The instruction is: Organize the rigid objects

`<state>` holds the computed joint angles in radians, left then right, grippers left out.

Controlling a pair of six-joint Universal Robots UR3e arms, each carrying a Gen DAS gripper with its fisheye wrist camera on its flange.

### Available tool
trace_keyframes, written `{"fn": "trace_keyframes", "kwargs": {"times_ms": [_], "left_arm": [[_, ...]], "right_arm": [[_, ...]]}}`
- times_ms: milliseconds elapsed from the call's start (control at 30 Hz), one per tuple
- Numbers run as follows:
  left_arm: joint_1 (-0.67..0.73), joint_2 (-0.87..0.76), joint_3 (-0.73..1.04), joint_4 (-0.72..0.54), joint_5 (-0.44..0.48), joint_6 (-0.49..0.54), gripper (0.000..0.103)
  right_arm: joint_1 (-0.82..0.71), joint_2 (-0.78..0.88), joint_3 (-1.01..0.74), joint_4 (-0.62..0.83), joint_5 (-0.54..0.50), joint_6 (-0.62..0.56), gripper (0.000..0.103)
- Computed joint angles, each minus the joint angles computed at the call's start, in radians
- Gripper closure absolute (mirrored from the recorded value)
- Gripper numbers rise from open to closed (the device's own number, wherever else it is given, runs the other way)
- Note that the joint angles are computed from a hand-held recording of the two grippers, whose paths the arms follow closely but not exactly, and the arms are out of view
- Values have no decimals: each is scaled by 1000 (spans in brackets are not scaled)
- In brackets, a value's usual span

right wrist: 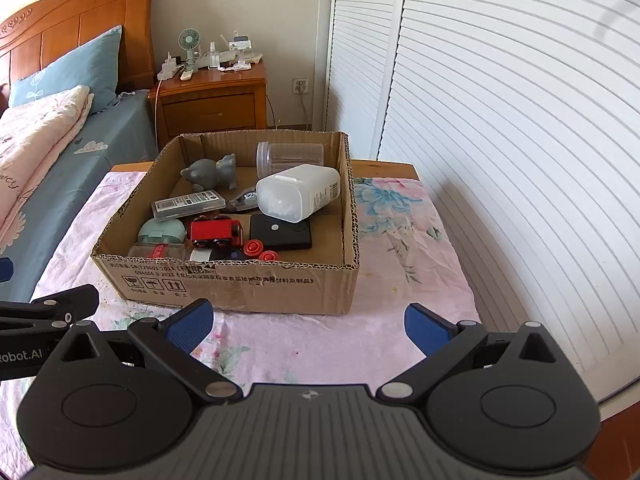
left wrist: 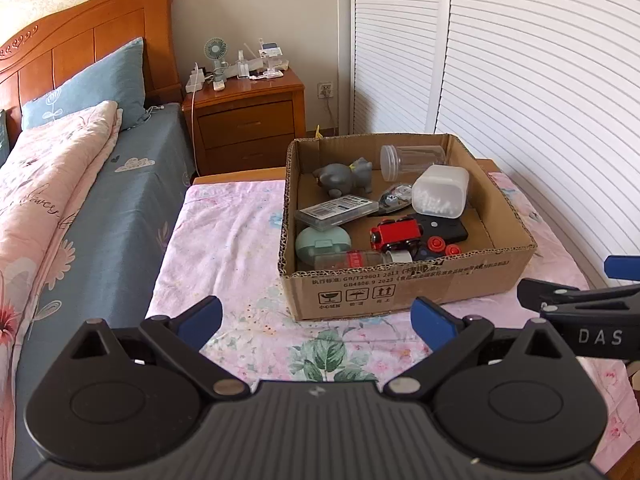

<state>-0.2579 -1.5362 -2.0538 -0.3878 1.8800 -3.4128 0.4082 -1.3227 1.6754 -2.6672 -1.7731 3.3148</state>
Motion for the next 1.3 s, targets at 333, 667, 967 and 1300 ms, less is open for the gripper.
{"fn": "trace_keyframes", "kwargs": {"times_ms": [333, 667, 967, 1300], "left_arm": [[-9, 12, -1, -3, 6, -4, 3], [-17, 20, 6, -15, 16, -3, 3], [-23, 19, 9, -18, 22, -5, 3], [-30, 15, 12, -20, 30, -10, 3]], "right_arm": [[8, -10, 2, -1, -4, -3, 0], [5, -21, 11, -9, -2, -5, 0], [3, -24, 17, -14, -1, -3, 0], [3, -26, 17, -12, -3, -3, 0]]}}
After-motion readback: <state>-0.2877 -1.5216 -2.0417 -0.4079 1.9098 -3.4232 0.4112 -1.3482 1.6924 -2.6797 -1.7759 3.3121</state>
